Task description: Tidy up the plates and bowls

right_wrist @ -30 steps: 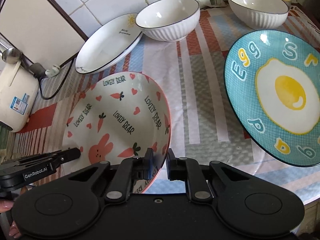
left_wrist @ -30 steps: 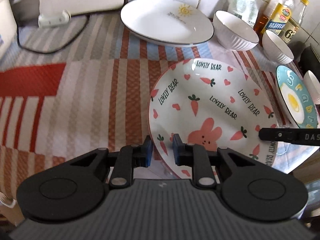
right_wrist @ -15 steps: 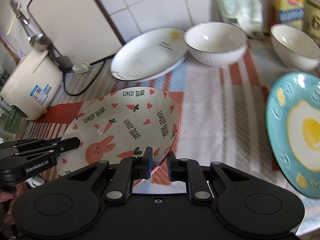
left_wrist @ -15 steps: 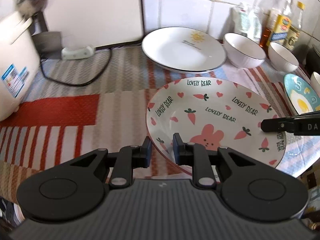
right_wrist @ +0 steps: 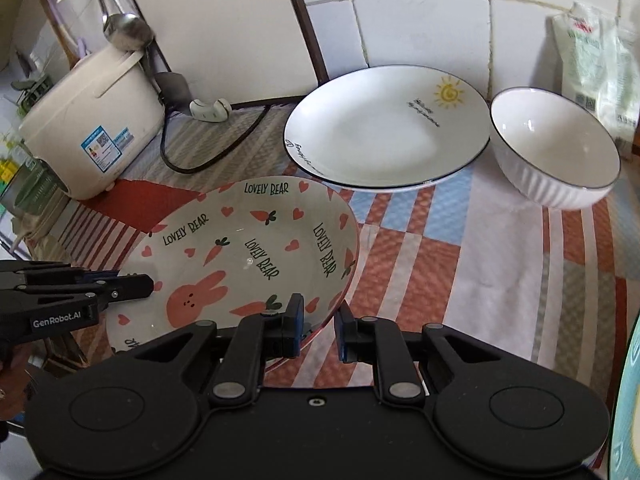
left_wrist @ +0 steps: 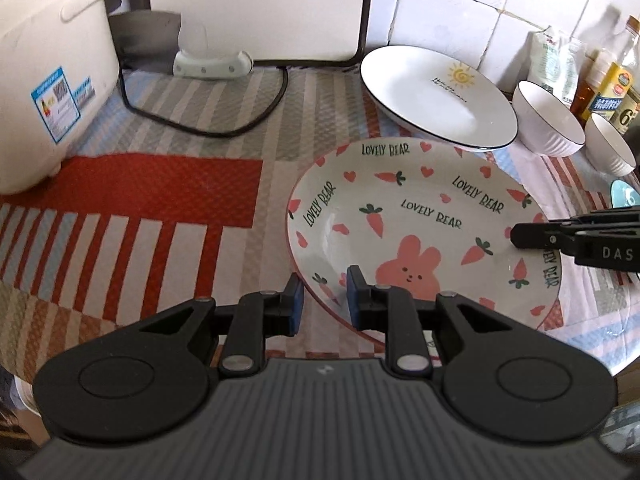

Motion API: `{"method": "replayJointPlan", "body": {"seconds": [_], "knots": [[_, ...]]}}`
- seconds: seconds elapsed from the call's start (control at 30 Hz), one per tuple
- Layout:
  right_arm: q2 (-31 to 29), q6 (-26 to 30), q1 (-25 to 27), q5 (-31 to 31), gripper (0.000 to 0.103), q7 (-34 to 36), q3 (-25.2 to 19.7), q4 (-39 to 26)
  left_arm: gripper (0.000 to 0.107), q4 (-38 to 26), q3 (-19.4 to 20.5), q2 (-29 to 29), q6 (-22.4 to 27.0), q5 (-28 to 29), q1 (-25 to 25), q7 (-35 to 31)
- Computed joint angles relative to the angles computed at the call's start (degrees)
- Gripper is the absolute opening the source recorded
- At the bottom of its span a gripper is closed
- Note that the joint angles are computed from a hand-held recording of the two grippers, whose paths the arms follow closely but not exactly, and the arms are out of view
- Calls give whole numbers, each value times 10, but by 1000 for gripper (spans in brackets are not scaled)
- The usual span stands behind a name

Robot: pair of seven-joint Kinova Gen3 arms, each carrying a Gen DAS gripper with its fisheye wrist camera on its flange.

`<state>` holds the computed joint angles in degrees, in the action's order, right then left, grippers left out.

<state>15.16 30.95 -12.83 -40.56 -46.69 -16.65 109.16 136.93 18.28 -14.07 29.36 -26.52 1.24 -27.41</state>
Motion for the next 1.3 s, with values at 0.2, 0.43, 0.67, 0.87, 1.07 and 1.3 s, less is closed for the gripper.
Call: {"method": "replayJointPlan", "body": {"seconds": [0.2, 0.43, 0.67, 0.87, 1.07, 1.3], "knots": [[5, 22, -24, 46, 20, -59, 21, -14, 21, -21, -29, 26, 30, 53, 21, -39], [11, 25, -37, 85, 20, -134, 26, -18, 21, -70, -18, 69, 115, 7, 66, -2], [-1, 37, -27, 93, 35, -158, 16, -22, 22, -104, -32, 74, 180, -9, 121, 3], [-45, 70, 19, 22, 40, -70, 21, 3, 24, -127, -24, 39, 201, 13, 138, -26], [-105, 112, 33, -11, 45, 7, 67, 22, 27, -174, 7, 24, 250, 25, 157, -54], [-161, 178, 57, -51, 56, 71, 139, 20, 32, -228, 27, 25, 279, 36, 174, -81]]}}
